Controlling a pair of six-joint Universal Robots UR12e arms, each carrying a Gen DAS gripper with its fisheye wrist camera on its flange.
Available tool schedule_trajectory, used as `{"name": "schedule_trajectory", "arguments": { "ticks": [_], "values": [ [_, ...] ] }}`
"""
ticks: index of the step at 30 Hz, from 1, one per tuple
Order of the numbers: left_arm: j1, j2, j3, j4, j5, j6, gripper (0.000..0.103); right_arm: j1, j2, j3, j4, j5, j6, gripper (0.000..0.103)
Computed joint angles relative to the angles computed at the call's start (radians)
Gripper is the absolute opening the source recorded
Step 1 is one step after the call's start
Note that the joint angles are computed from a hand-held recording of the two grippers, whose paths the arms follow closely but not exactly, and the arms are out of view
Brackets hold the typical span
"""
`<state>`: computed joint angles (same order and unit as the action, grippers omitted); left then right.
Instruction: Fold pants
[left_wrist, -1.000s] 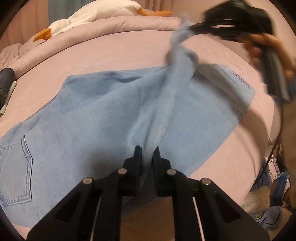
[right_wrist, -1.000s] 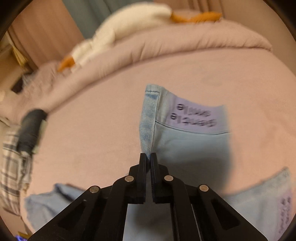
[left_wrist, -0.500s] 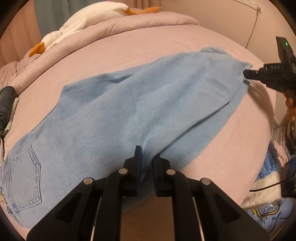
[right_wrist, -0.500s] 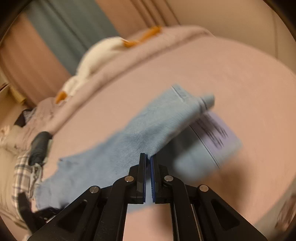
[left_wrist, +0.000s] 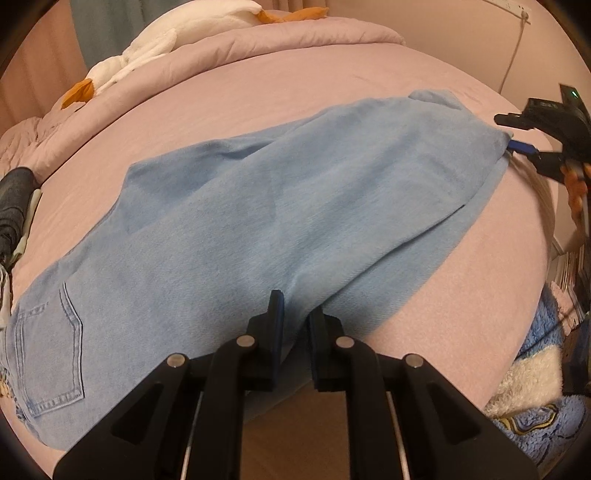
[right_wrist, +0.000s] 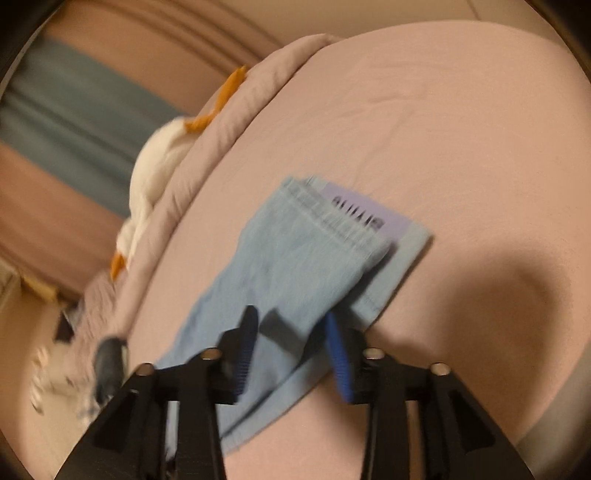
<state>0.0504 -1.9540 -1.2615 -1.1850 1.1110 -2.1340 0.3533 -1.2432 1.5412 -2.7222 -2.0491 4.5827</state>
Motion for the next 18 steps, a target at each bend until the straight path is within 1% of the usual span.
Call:
{"name": "schedule_trajectory", "arguments": {
  "ticks": [1,3,4,5,6,7,8,9,12,13,15,16,17,18],
  "values": [
    [-0.002,0.002,-0.002,0.004,0.004,0.008,0.010,-0.003,-0.007,0.012,-0.005,-0.003,0.011,0.041],
    [-0.004,0.006,-0.007,0.011,0.009,0.018,0.009,-0.014,-0.012,0.008,0.047,-0.013,0.044,0.040],
    [-0.004,0.007,-0.006,0.005,0.009,0.022,0.009,-0.020,-0.012,0.005,0.064,-0.005,0.045,0.035],
    [-0.003,0.008,-0.004,-0.001,0.007,0.026,0.009,-0.027,-0.010,0.000,0.064,0.001,0.030,0.026],
    [-0.002,0.009,-0.004,-0.003,0.006,0.029,0.009,-0.030,-0.007,-0.007,0.067,0.002,0.003,0.007],
    [-0.002,0.008,-0.002,-0.008,0.004,0.030,0.009,-0.032,-0.002,-0.029,0.100,-0.006,-0.031,0.006],
    [-0.001,0.007,0.002,-0.020,0.000,0.032,0.010,-0.030,0.001,-0.045,0.113,-0.022,-0.071,0.006],
    [0.000,0.006,0.005,-0.031,-0.005,0.036,0.010,-0.027,0.000,-0.052,0.099,-0.036,-0.110,0.006],
    [-0.002,0.009,-0.003,-0.022,0.000,0.049,0.010,-0.001,-0.005,-0.066,0.069,-0.136,-0.202,0.005],
    [-0.002,0.009,-0.004,-0.021,0.003,0.054,0.010,0.004,-0.007,-0.065,0.072,-0.149,-0.207,0.005],
    [-0.001,0.006,0.000,-0.030,0.003,0.059,0.011,0.012,-0.008,-0.072,0.155,-0.167,-0.166,0.005],
    [-0.001,0.002,0.007,-0.039,0.002,0.061,0.013,0.011,-0.008,-0.069,0.177,-0.161,-0.148,0.005],
    [0.000,-0.003,0.017,-0.052,0.002,0.062,0.013,0.006,-0.009,-0.061,0.199,-0.138,-0.134,0.005],
    [0.002,-0.007,0.026,-0.066,0.000,0.060,0.014,-0.006,-0.010,-0.059,0.255,-0.093,-0.101,0.005]
  ]
}}
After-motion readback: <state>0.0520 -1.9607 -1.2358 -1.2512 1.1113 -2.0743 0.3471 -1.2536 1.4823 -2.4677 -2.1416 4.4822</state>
